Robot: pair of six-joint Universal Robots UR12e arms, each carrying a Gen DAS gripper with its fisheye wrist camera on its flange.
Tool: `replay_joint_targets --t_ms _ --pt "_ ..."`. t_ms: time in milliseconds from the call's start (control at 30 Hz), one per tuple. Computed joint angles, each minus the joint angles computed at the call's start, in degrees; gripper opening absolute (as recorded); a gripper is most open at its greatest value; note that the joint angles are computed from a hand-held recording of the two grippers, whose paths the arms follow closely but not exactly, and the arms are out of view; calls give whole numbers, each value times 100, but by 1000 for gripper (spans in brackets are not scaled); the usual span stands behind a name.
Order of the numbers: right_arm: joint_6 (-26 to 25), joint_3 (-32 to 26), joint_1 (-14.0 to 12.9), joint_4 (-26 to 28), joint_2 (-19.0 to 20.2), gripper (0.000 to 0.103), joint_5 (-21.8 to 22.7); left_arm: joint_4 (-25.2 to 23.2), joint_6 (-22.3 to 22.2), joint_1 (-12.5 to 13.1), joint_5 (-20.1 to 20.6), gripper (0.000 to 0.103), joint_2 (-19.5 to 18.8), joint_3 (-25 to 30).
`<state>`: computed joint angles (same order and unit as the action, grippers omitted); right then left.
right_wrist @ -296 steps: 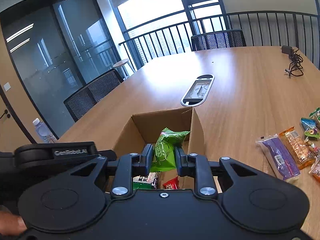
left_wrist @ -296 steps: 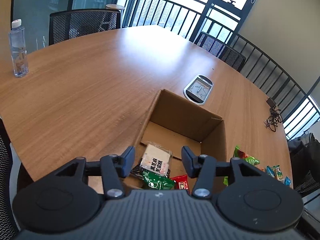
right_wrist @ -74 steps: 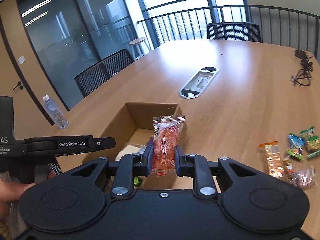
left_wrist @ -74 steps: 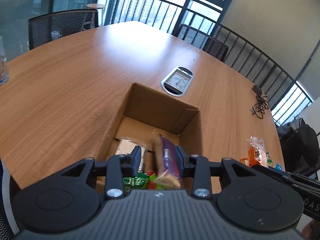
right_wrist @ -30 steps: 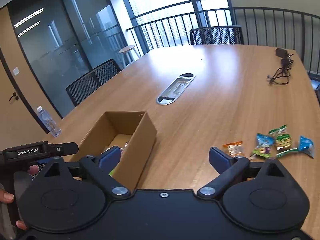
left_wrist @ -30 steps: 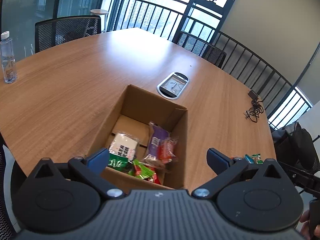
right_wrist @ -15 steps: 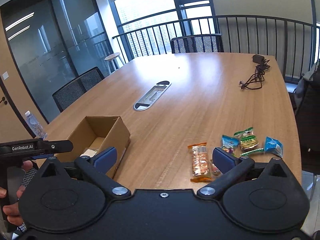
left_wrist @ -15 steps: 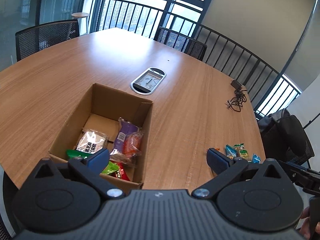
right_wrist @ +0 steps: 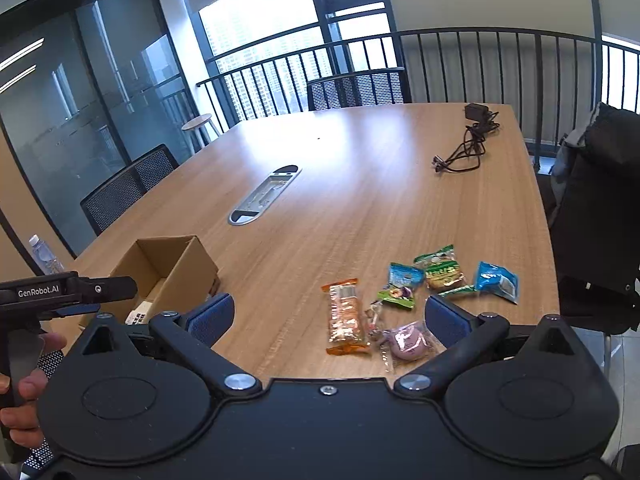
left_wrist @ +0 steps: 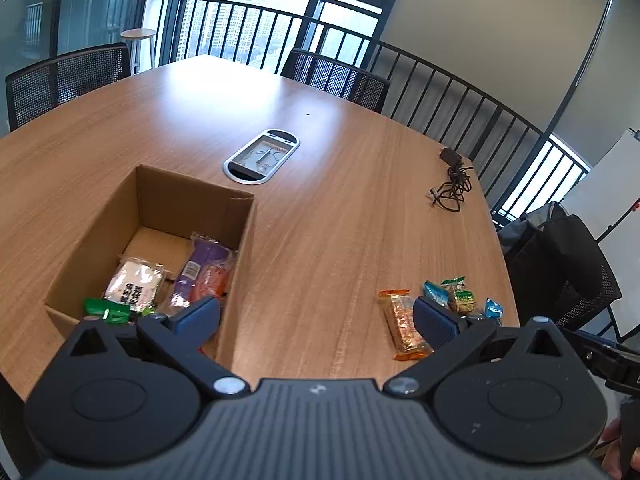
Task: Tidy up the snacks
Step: 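Move both open tools back toward the remaining snacks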
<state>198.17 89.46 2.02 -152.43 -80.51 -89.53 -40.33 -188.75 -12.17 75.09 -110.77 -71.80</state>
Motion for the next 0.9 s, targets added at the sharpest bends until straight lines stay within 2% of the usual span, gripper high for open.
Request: replay_joint_targets --t_ms 133,200,333,467,733,900 --pt "87 132 -74 -68 -60 102 -51 15 -45 -74 -63 102 -73 57" --pt "96 183 -113 -57 -81 96 -39 7 -71 -115 -117 100 -123 92" --pt "151 266 -186 -10 -100 95 -18 36 -81 -181 -241 96 -224 155" --pt "323 333 -269 29 -87 84 67 -116 -110 -245 -379 85 -362 298" --pt "521 389 -344 146 13 80 98 -427 -45 -387 -524 65 -675 602" --pt "572 363 -367 315 130 75 121 -694 -36 -475 -495 58 -878 791"
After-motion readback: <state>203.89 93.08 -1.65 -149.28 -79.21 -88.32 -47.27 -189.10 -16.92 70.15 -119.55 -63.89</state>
